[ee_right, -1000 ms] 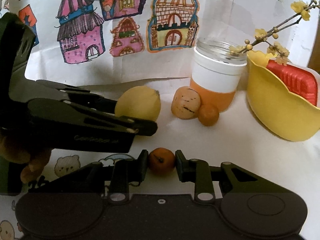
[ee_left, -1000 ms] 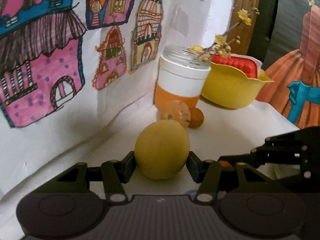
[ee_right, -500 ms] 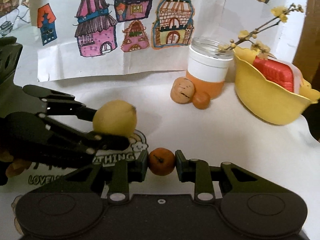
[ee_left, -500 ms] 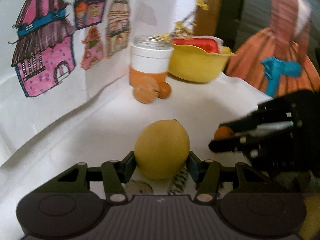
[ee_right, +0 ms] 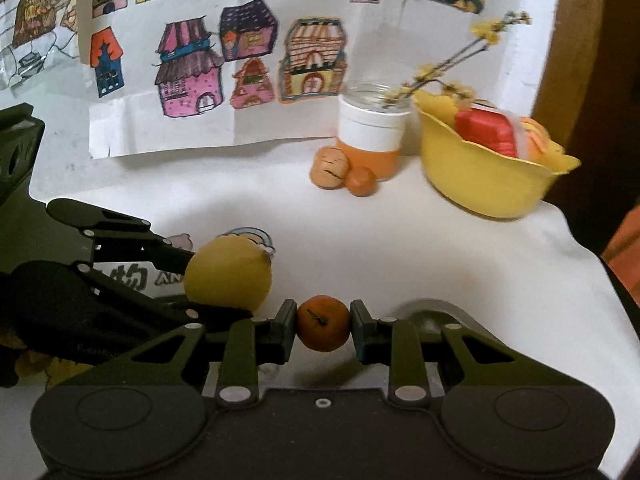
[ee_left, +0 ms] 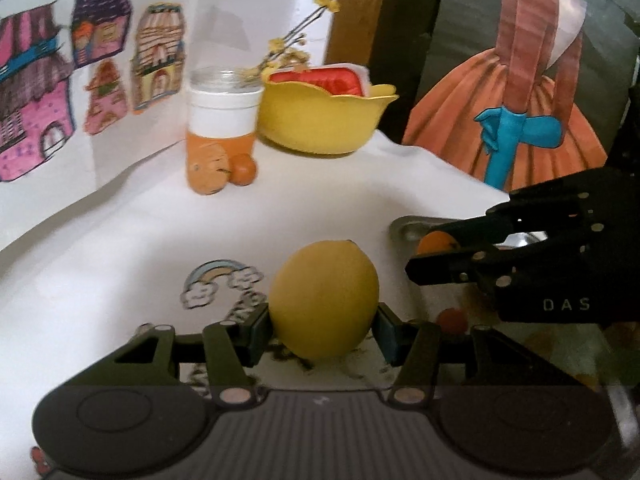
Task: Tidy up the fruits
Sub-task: 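Carry the lemon and the orange fruit over the steel tray with both tools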
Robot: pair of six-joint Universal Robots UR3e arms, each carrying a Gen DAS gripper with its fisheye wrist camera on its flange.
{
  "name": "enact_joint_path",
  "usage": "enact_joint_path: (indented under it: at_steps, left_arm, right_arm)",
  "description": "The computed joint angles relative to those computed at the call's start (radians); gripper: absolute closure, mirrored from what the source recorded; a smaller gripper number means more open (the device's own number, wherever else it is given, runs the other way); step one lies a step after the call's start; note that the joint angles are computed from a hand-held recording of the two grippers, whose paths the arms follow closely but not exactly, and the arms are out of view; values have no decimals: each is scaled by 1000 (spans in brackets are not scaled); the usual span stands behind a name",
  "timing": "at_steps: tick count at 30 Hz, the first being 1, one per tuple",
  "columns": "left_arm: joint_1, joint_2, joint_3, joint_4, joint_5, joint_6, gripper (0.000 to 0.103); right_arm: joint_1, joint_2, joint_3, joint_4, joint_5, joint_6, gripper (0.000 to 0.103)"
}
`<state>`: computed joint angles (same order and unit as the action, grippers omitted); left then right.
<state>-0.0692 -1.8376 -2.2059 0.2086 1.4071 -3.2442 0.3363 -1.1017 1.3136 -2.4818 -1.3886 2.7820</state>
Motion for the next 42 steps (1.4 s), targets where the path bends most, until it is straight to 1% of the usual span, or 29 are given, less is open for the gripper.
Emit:
enact_joint_path:
  at_steps: [8, 15, 21, 27, 32, 42]
  left_arm:
    - [-93, -47, 109, -26, 42, -47, 45]
    - [-165, -116, 234, -59, 86, -91, 45]
    - [-208, -178, 329, -93, 98, -113, 45]
    - [-242, -217, 380, -117, 108, -131, 45]
    - [-269, -233, 416, -155, 126, -125, 45]
    - [-308, -229, 431, -209, 185, -141, 44]
  right_arm:
    - [-76, -119, 159, -60, 4, 3, 72]
    - [-127, -179, 260, -113, 12, 1, 72]
    - [-185, -268, 365, -145, 49, -8, 73]
    - [-249, -383, 480, -124, 69, -46, 73]
    - [-290, -455, 572, -123, 68, -67, 72]
    - [-318, -512, 663, -140, 63, -78, 72]
